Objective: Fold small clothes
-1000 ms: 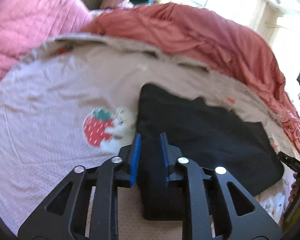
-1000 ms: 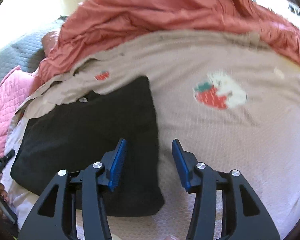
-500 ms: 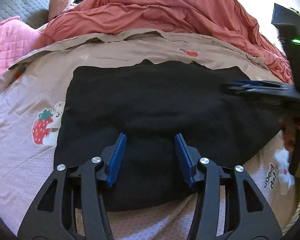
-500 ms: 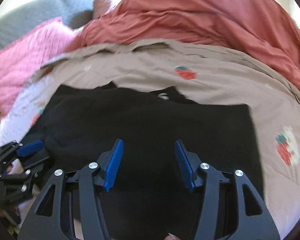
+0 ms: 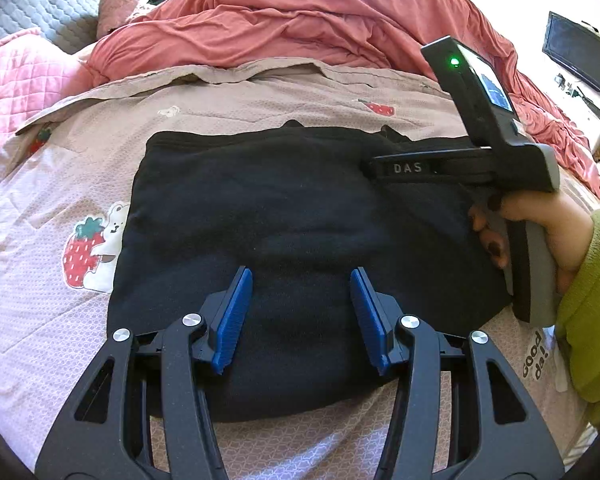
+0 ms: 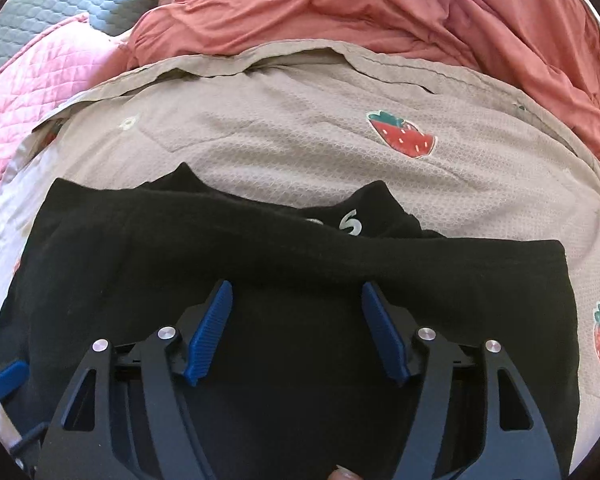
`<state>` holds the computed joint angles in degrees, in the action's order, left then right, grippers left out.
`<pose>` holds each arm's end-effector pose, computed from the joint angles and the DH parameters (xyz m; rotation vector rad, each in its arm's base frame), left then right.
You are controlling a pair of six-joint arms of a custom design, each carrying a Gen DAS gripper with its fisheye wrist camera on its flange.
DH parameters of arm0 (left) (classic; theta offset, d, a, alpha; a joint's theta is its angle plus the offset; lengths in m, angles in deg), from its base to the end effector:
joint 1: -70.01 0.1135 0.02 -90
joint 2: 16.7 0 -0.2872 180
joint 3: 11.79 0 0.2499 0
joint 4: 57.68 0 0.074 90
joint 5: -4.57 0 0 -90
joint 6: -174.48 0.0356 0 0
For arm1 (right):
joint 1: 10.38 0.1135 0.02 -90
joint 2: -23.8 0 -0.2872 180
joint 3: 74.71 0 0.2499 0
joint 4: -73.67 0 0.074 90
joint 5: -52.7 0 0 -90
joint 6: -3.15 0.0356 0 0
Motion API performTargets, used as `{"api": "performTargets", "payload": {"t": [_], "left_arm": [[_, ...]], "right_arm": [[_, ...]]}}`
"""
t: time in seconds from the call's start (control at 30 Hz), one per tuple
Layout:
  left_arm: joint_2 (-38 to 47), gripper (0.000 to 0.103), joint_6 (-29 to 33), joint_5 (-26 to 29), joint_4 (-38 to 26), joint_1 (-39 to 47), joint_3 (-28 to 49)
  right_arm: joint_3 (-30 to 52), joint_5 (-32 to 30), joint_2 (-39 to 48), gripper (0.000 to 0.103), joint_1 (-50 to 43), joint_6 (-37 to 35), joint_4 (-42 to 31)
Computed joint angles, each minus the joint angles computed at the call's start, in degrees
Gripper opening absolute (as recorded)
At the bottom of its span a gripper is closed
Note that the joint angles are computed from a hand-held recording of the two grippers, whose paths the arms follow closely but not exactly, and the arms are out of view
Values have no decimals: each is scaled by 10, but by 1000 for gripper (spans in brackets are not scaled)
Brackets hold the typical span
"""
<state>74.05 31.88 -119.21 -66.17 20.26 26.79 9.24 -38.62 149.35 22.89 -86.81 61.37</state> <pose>0.1623 -0.1611 0.1130 -0.2477 2.3685 -0.0323 0.3661 0.2412 0.0927 -0.7330 2.4232 0.2644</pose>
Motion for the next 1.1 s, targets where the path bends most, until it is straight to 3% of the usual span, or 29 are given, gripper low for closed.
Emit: {"api": "performTargets", "payload": {"t": [0.17,0.33,0.47,0.87,1.1], "left_arm": [[-14,50,-3,-2,-1,-3,-4],[-45,61,-19,-13,-32,-21,-4],[-61,68,-31,-31,-69,-34,5],[-94,83,-71,-49,-134,-46,9],[-55,85,-76,-13,-131,-26,14]], "right_arm": [[7,2,-4,65,1,1,-9],[-73,-22,-78,68,-13,4,43],[-145,-38,-143,82,-35,10,82],[-338,-66,-288,89,-106,-21,135],[-365,-55,-264,89,-133,-37,115]]}}
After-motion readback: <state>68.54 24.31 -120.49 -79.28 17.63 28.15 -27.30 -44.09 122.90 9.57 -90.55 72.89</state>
